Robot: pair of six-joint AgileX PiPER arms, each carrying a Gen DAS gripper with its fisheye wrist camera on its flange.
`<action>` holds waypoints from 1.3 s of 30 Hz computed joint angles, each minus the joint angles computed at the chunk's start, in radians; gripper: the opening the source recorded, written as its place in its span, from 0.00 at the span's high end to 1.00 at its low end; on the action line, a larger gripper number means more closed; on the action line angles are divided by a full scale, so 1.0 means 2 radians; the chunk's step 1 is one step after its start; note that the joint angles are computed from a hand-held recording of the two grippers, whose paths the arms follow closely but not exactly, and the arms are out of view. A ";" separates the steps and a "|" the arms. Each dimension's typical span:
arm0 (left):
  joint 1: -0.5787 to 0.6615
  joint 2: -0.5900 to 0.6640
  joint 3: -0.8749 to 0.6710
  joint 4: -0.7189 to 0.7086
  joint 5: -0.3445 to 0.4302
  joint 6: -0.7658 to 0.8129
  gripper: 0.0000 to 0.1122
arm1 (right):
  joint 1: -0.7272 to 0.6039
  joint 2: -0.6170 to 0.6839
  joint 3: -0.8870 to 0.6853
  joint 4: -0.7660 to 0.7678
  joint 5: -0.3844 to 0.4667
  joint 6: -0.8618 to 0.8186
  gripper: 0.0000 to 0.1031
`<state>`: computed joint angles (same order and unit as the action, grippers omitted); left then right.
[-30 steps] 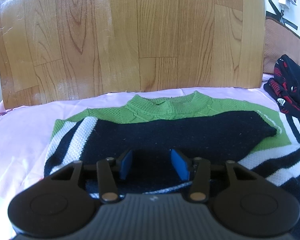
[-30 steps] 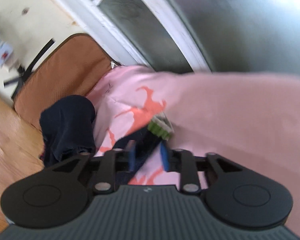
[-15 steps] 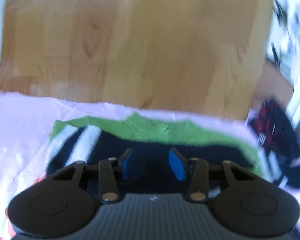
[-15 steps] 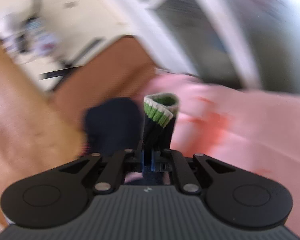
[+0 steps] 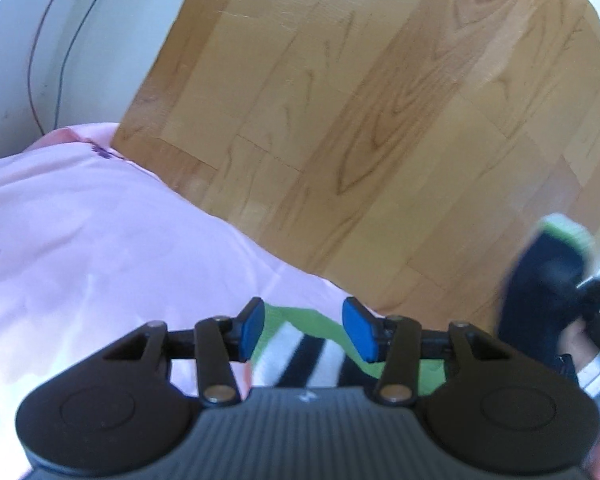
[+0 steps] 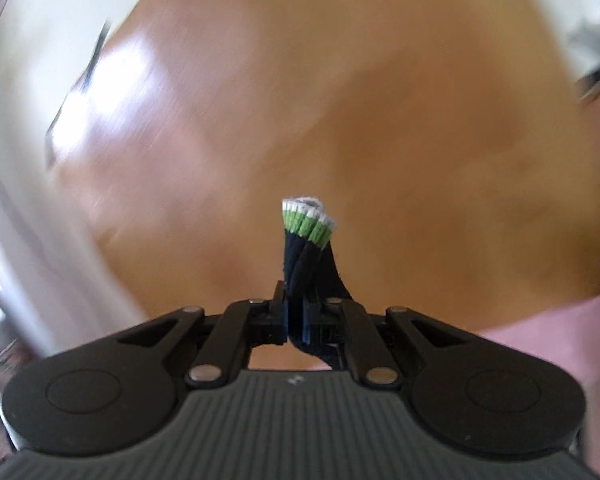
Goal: Fold small clothes
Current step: 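Lower the navy sock onto the sweater and open the right gripper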
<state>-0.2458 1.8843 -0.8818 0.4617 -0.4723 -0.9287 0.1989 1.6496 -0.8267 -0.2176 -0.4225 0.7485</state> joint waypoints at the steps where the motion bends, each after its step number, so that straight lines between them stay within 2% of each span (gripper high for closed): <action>1: -0.001 0.000 -0.003 -0.002 0.008 0.001 0.60 | 0.010 0.030 -0.008 -0.028 -0.008 0.033 0.91; 5: -0.009 0.013 -0.029 0.045 0.042 -0.033 0.60 | 0.027 0.135 -0.044 -0.226 -0.008 0.205 0.86; 7: -0.012 0.014 -0.033 0.060 0.052 -0.035 0.60 | 0.011 0.151 -0.035 -0.319 -0.034 0.278 0.83; 8: -0.016 0.016 -0.036 0.063 0.055 -0.033 0.60 | -0.005 0.142 -0.019 -0.343 -0.051 0.290 0.82; 10: -0.023 0.014 -0.033 0.068 0.056 -0.030 0.58 | -0.042 0.105 0.031 -0.329 -0.092 0.256 0.72; 13: -0.039 0.018 -0.038 0.072 0.068 -0.021 0.58 | -0.095 0.021 0.124 -0.202 -0.110 0.122 0.49; 14: -0.044 0.019 -0.039 0.080 0.068 -0.023 0.58 | -0.115 0.002 0.144 -0.173 -0.111 0.089 0.48; 16: -0.053 0.019 -0.038 0.077 0.066 -0.010 0.58 | -0.160 -0.028 0.165 -0.155 -0.083 0.062 0.48; 19: -0.072 0.021 -0.039 0.033 0.078 0.049 0.61 | -0.215 -0.025 0.179 -0.173 -0.060 0.063 0.47; 20: -0.080 0.026 -0.046 0.002 0.096 0.081 0.63 | -0.210 -0.018 0.177 -0.155 -0.036 0.037 0.51; 21: -0.088 0.030 -0.056 -0.048 0.121 0.131 0.70 | -0.195 -0.013 0.168 -0.120 0.008 -0.009 0.55; 22: -0.092 0.034 -0.070 -0.098 0.152 0.181 0.75 | -0.194 0.004 0.166 -0.090 0.032 -0.059 0.59; 23: -0.088 0.037 -0.077 -0.141 0.167 0.217 0.75 | -0.193 0.001 0.169 -0.040 0.036 -0.108 0.54; 24: -0.080 0.038 -0.078 -0.172 0.170 0.234 0.75 | -0.192 0.004 0.173 0.010 0.028 -0.136 0.55; 25: -0.070 0.036 -0.077 -0.185 0.170 0.231 0.75 | -0.190 -0.002 0.171 0.060 0.041 -0.157 0.57; 27: -0.050 0.028 -0.070 -0.150 0.165 0.172 0.75 | -0.190 -0.018 0.184 0.103 0.021 -0.179 0.59; 29: -0.035 0.018 -0.062 -0.094 0.153 0.103 0.72 | -0.165 -0.048 0.204 0.094 0.000 -0.175 0.59; 31: -0.024 0.006 -0.043 -0.020 0.118 0.025 0.69 | -0.130 -0.064 0.207 0.065 -0.008 -0.170 0.59; 32: -0.022 0.000 -0.034 0.000 0.101 0.012 0.68 | -0.110 -0.062 0.198 0.057 -0.008 -0.172 0.59; 34: -0.035 -0.005 -0.032 -0.019 0.095 0.044 0.67 | -0.085 -0.048 0.177 -0.004 -0.006 -0.130 0.59; 37: -0.054 -0.009 -0.032 -0.045 0.099 0.096 0.67 | -0.048 0.002 0.138 -0.142 -0.013 -0.009 0.61; 39: -0.064 -0.005 -0.040 -0.073 0.113 0.134 0.67 | 0.000 0.039 0.107 -0.172 0.027 -0.008 0.61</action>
